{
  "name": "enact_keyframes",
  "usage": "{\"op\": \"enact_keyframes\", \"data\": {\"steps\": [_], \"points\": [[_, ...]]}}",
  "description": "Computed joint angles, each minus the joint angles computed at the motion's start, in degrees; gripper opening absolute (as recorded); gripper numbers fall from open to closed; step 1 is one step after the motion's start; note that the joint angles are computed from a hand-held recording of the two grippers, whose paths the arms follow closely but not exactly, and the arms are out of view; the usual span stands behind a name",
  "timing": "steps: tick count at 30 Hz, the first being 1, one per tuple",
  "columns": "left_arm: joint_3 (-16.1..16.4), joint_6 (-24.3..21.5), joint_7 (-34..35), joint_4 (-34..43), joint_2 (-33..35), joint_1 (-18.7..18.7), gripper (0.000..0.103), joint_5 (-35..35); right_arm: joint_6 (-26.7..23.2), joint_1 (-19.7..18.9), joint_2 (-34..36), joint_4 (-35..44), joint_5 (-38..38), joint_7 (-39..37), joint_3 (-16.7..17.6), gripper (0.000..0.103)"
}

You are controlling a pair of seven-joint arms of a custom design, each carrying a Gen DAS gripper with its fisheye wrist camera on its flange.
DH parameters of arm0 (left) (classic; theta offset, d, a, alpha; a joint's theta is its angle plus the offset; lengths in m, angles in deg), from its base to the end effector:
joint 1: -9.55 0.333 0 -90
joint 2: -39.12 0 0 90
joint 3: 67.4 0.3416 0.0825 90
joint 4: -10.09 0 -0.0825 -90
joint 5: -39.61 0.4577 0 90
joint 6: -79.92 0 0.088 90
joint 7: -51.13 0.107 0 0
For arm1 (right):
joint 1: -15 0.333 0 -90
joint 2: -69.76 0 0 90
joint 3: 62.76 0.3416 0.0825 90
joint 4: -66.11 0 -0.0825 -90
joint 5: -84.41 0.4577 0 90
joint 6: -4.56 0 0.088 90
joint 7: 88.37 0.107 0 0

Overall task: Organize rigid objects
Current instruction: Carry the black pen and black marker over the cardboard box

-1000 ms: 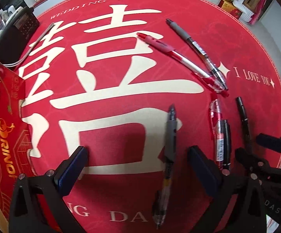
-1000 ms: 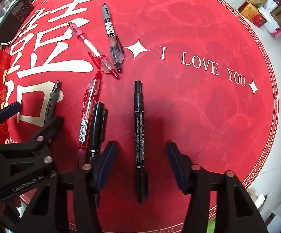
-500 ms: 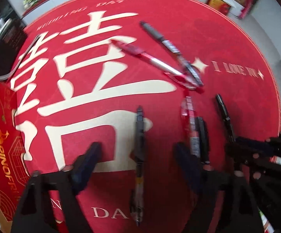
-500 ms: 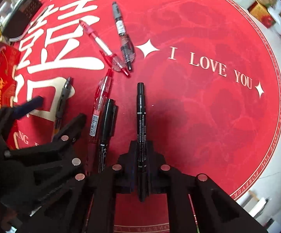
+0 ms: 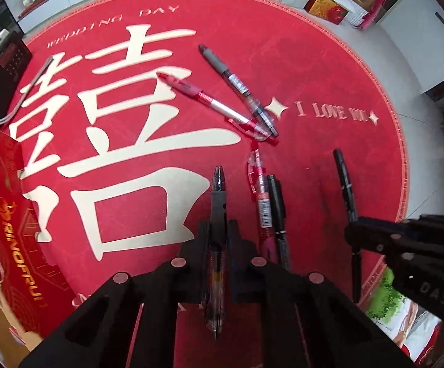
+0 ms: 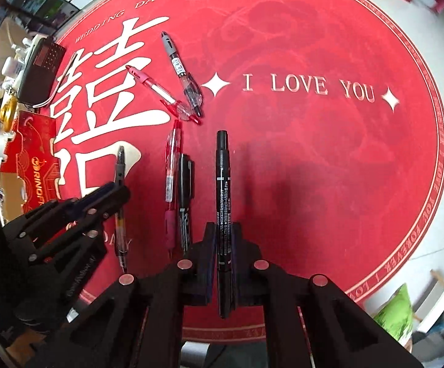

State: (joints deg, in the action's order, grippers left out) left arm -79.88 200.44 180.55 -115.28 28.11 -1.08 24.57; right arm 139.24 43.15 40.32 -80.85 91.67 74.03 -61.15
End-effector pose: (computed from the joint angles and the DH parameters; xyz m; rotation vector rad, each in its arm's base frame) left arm 0.5153 -0.2372 0.4718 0.9186 -2.9534 0.3356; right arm 0.4017 0.2318 0.4564 -1.0425 2.6505 0.1719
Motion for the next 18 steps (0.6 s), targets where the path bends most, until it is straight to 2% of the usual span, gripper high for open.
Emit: {"op": "enact_keyframes", "data": {"steps": [5,13,18], "points": [[0.6,-2.42,1.69,1.42,-0.58,0.06,0.011,-1.3,-3.09,0.38,-2.5,0.72,-0.23,1.95,0.8,0.01],[1.81,-7.77,4.54,4.89,-1.67,1.14,0.012,-3.16,-7.11,-0.09,-0.1,7.23,-2.58,3.06,1.85,0.01],[3.13,-10.42,6.98,6.56,-1.87,2.51,0.012,-6.1,-7.71,-0.31,2.34,11.03,-2.92,3.52,2.43,0.01]]}}
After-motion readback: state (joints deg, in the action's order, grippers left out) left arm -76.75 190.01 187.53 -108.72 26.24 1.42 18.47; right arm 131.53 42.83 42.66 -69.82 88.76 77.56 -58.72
